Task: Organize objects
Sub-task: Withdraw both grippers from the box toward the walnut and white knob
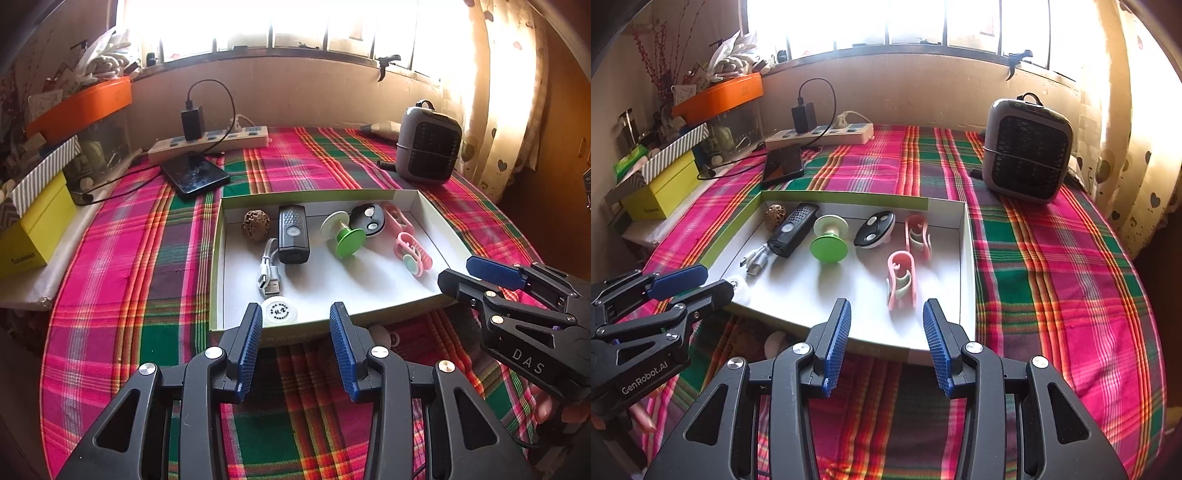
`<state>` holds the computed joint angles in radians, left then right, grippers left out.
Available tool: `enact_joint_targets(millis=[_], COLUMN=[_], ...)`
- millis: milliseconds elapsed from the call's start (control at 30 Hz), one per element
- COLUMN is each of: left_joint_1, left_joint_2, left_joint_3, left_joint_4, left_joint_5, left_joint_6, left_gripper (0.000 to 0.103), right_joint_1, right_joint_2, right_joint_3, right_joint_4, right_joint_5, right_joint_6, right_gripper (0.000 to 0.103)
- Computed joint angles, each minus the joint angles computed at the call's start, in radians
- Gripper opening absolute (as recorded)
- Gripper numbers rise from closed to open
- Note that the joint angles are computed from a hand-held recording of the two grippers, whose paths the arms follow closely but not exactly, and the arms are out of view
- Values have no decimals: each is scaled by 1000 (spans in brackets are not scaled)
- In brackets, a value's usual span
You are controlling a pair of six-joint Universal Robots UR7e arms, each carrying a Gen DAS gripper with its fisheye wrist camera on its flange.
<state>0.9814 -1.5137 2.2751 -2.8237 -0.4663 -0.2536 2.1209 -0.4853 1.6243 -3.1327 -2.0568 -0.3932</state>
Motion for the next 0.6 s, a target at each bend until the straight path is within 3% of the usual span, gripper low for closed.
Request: enact_joint_targets(millis=[267,600], left_joint_1=[-31,-26], left_joint_2=[-58,-85], left_joint_3=[72,127], left_joint_4=[20,-21], left_joint_5=[-17,-99], left_joint_6=[-61,-67], left_gripper=[36,36], right_joint_1=[-3,-18], right_joint_2=[-31,-52], right_joint_3=[73,149], right_joint_4=[-41,-90], right_joint_5=[16,51], right_joint_6=[27,13], right_gripper=[42,42])
